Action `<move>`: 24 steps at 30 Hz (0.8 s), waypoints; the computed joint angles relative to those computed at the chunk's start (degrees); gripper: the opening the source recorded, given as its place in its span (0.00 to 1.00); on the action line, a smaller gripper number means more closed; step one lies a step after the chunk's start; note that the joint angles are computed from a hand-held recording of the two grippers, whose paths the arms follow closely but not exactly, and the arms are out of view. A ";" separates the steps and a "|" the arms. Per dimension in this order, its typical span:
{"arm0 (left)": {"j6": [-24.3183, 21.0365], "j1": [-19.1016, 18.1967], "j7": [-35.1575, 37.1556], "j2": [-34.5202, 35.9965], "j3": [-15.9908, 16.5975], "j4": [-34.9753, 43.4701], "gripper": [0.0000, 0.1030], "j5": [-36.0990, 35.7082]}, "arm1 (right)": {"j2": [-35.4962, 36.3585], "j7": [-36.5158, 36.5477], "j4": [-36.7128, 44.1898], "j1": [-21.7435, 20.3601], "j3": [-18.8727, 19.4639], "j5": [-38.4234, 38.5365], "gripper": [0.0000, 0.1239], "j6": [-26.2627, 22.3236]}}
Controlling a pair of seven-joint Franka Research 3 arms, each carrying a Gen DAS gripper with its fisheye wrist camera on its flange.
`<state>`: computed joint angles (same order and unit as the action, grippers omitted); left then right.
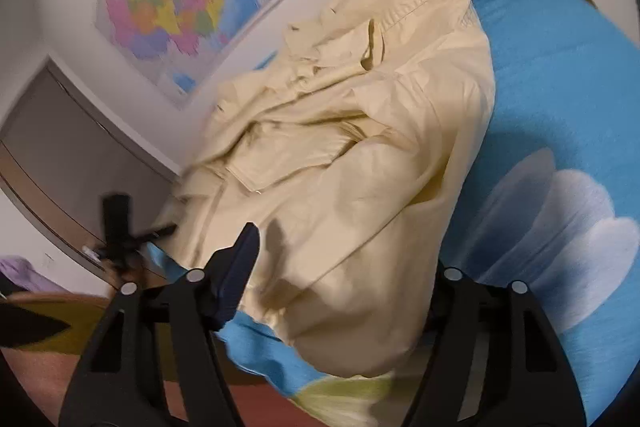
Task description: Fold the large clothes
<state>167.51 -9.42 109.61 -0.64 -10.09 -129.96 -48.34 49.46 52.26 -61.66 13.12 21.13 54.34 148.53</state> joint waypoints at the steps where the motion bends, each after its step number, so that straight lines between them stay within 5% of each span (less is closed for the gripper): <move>1: -0.37 -0.05 2.51 0.11 -0.06 0.43 0.79 -2.78 | 0.37 0.41 0.70 0.13 -0.05 -0.12 0.49 -0.28; 3: -0.19 -0.07 -1.06 0.75 -0.21 1.10 0.75 0.77 | 1.46 2.12 2.41 0.30 0.04 -0.22 0.28 -1.46; 4: -0.10 0.02 -2.36 0.96 -0.32 1.30 0.54 1.87 | 1.75 1.81 2.76 -0.20 0.88 0.67 0.22 -1.94; 5: -0.21 0.27 -3.68 0.99 -0.29 1.42 0.39 1.80 | 1.50 0.38 2.19 -1.16 2.26 2.52 0.18 -1.82; 8: -2.21 0.81 3.61 -0.89 0.20 1.58 0.26 -9.71 | -3.20 -10.01 -4.72 -5.33 7.31 11.83 0.15 0.08; 18: -9.39 -1.77 17.69 -12.67 5.86 -2.57 0.18 -28.70 | -18.97 -36.55 -21.91 -12.86 12.31 39.57 0.11 -1.02; 24: -13.10 -0.42 11.63 -10.02 6.84 1.44 0.18 -23.56 | -15.81 -27.08 -15.87 -7.10 6.43 36.43 0.11 0.13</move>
<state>154.41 -9.85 121.24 -10.67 -3.25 -128.52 -71.91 33.66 25.18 -77.53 6.03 27.56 90.77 148.66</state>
